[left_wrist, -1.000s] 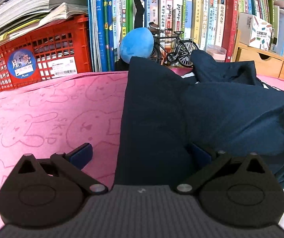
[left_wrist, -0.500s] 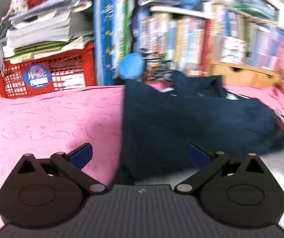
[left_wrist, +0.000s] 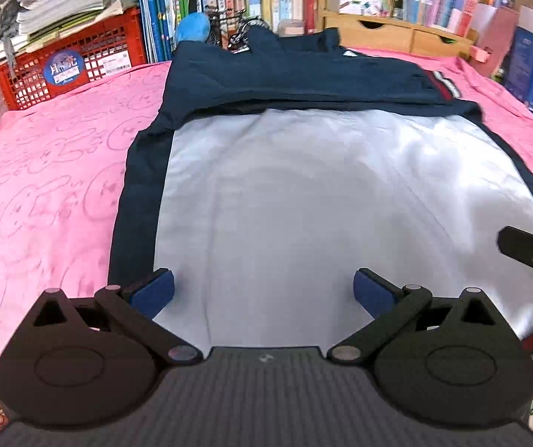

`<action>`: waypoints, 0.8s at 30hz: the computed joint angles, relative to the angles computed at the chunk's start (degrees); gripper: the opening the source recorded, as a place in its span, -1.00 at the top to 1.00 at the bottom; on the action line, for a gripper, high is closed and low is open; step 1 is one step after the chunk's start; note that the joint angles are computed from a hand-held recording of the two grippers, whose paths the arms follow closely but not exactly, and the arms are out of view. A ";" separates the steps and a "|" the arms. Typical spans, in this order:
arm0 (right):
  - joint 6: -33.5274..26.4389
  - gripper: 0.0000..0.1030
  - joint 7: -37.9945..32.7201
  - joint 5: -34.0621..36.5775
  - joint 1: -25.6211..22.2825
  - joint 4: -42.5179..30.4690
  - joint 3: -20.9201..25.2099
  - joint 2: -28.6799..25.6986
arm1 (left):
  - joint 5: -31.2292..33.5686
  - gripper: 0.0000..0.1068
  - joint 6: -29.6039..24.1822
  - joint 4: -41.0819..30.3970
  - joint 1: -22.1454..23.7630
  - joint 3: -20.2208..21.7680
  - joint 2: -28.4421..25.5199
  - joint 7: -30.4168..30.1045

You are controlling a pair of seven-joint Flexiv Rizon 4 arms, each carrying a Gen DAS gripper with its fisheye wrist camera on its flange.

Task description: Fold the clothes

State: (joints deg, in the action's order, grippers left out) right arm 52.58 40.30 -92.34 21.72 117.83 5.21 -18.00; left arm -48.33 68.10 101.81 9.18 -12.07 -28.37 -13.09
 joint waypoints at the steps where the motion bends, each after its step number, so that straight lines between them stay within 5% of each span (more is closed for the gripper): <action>1: -0.67 -1.00 0.06 0.08 0.54 0.45 0.46 0.54 | -1.70 -0.93 0.61 1.79 0.76 -0.85 1.18 1.77; 8: -7.73 -1.00 -1.57 3.75 5.30 3.18 3.87 4.28 | -14.06 -0.93 0.17 11.16 1.23 -0.31 8.40 13.26; 16: -10.88 -1.00 -0.55 4.79 6.48 5.00 5.14 5.89 | -12.92 -0.93 0.26 10.57 -2.83 4.54 6.97 11.43; 24: -9.94 -1.00 -2.26 7.89 7.51 6.23 5.07 4.33 | -13.24 -0.93 1.89 12.79 -2.43 4.34 7.22 13.30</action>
State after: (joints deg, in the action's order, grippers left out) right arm 42.63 38.04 -84.45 29.23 124.06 10.28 -13.66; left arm -61.57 69.99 114.60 6.75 -7.73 -21.15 0.21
